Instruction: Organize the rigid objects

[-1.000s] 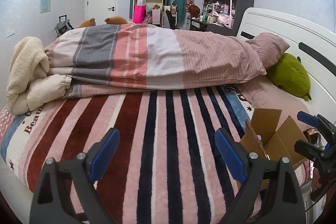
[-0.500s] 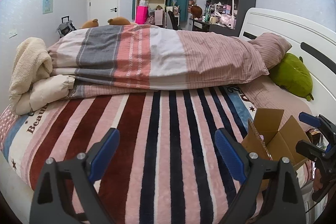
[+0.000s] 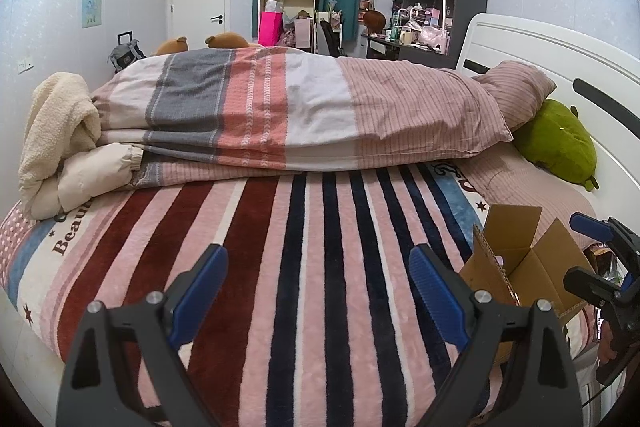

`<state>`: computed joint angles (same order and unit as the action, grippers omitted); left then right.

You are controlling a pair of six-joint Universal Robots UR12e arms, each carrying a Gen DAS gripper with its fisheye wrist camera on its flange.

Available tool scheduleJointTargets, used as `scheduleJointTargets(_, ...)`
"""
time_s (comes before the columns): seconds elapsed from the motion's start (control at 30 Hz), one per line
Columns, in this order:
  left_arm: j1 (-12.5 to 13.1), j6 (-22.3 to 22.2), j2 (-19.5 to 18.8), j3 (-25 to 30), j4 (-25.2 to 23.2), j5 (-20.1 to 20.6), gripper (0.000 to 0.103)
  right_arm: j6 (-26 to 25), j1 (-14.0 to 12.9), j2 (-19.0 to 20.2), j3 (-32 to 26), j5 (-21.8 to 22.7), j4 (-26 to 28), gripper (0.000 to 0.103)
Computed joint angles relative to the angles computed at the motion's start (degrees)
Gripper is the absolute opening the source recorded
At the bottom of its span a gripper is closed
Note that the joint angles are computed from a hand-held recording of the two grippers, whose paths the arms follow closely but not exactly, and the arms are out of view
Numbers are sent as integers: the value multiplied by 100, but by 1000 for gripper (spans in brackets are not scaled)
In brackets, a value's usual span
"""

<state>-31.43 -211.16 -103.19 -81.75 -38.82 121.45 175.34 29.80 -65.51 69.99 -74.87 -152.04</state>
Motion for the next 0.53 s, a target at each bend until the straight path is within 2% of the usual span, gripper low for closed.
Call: scheduleJointTargets(0.53,-5,-18,9,-7,-55,29,91,-68,-54,7,0,94,35,103)
